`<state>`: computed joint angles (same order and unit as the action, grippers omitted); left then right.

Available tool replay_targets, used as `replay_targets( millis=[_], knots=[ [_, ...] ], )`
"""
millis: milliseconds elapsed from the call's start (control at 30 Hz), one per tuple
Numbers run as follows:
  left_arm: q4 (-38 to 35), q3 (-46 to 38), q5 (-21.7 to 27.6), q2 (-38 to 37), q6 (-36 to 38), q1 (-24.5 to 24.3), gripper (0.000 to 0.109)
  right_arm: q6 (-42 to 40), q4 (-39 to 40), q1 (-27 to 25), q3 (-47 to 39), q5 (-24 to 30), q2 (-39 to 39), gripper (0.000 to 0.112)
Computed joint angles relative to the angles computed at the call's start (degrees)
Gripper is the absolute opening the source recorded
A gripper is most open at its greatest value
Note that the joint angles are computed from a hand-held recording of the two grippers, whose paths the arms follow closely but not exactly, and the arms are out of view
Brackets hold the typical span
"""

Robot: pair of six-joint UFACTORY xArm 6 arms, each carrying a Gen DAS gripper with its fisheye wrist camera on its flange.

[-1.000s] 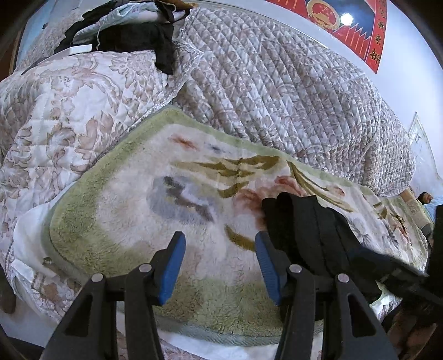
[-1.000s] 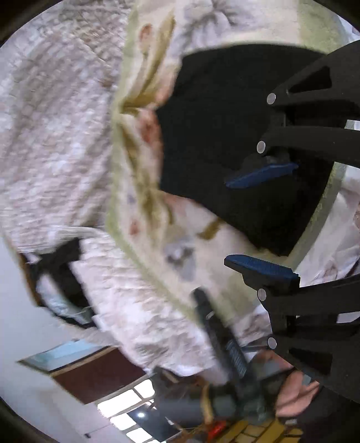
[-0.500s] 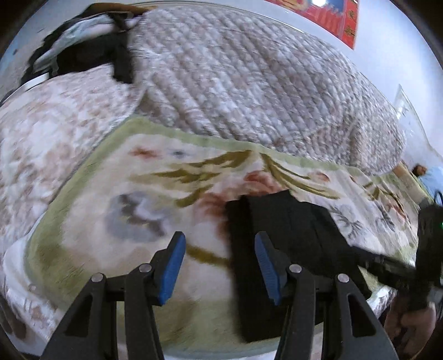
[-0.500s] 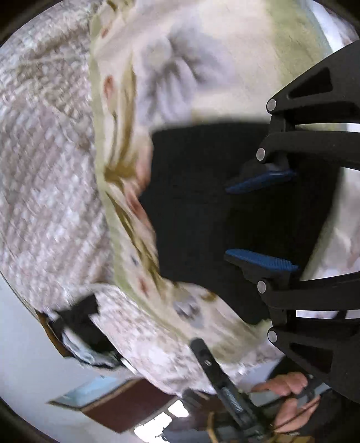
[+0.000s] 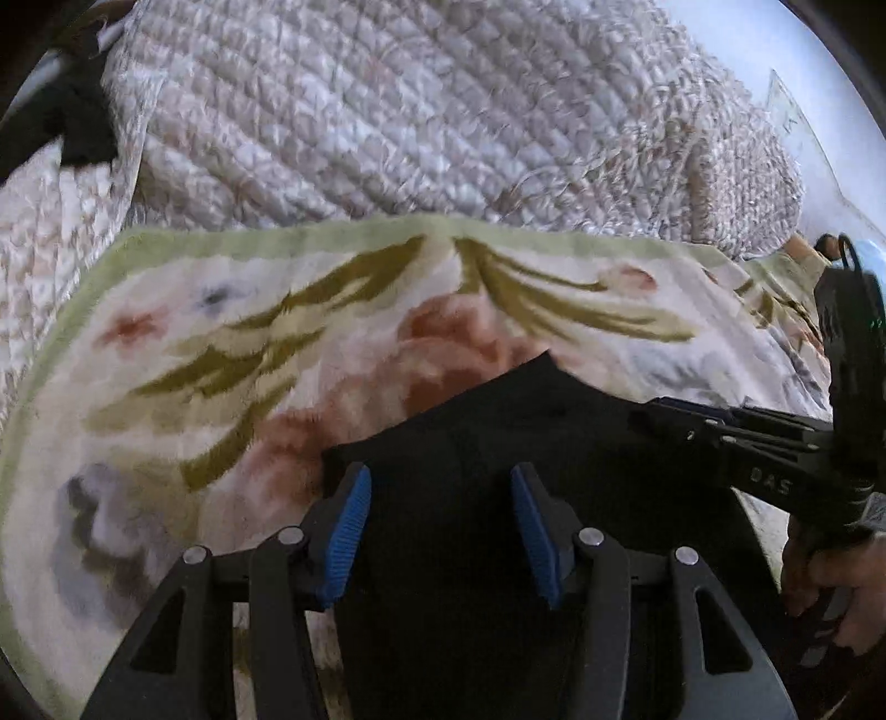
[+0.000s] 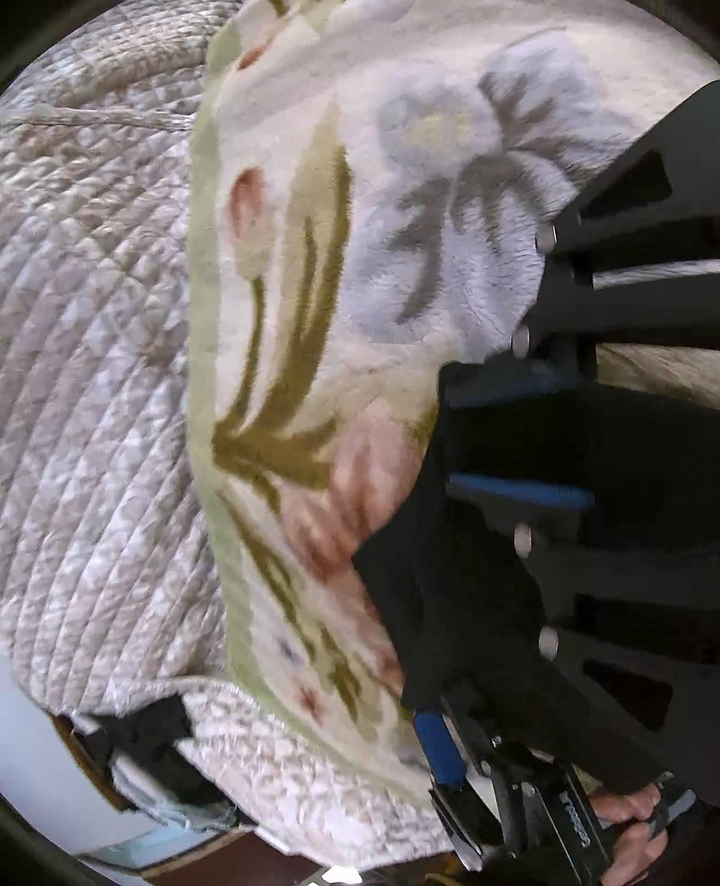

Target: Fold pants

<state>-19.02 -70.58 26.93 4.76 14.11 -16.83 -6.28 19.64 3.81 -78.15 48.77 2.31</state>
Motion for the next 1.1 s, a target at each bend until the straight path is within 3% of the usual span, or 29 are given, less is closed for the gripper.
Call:
replay_targets(
  millis=[33, 233, 500, 800, 867, 933, 1000, 1100],
  knots=[
    [-0.93, 0.23, -0.26, 0.01, 0.51, 0.08, 0.056, 0.45, -1.06, 0.01, 0.41, -0.88, 0.28, 0.002],
    [-0.31, 0.93, -0.76, -0.89, 0.25, -0.06, 0.056, 0.07, 0.42, -0.44, 1.05, -2.04, -0.37, 0.001],
    [3.55, 4.40, -1.04, -5.86, -2.55, -0.34, 0.055, -0.27, 0.30, 0.23, 5.83, -2.45, -8.32, 0.001],
    [7.22, 14.48, -2.52, -16.08, -5.95, -0.86, 0.055, 0.43, -0.16, 1.84, 14.61, 0.17, -19.09, 0.003],
    [8.68, 16.68, -2.33, -17.93, -7.42, -0.84, 0.055, 0.51, -0.35, 2.21, 16.21, 0.37, -21.03, 0.012],
    [11.23, 18.83, -2.59, -19.47, -9.23, -0.75, 0.052, 0.38, -0.37, 2.74, 17.92, 0.58, -23.03, 0.017],
    [12.81, 20.62, -2.13, -20.70, -10.42, -0.61, 0.042, 0.47, -1.52, 3.38, 19.09, 0.63, -24.25, 0.018],
    [12.16, 23.23, -3.16, -22.17, -10.43, -0.69, 0.038, 0.20, -2.57, 4.18, 20.58, 0.61, -25.45, 0.018]
  ],
)
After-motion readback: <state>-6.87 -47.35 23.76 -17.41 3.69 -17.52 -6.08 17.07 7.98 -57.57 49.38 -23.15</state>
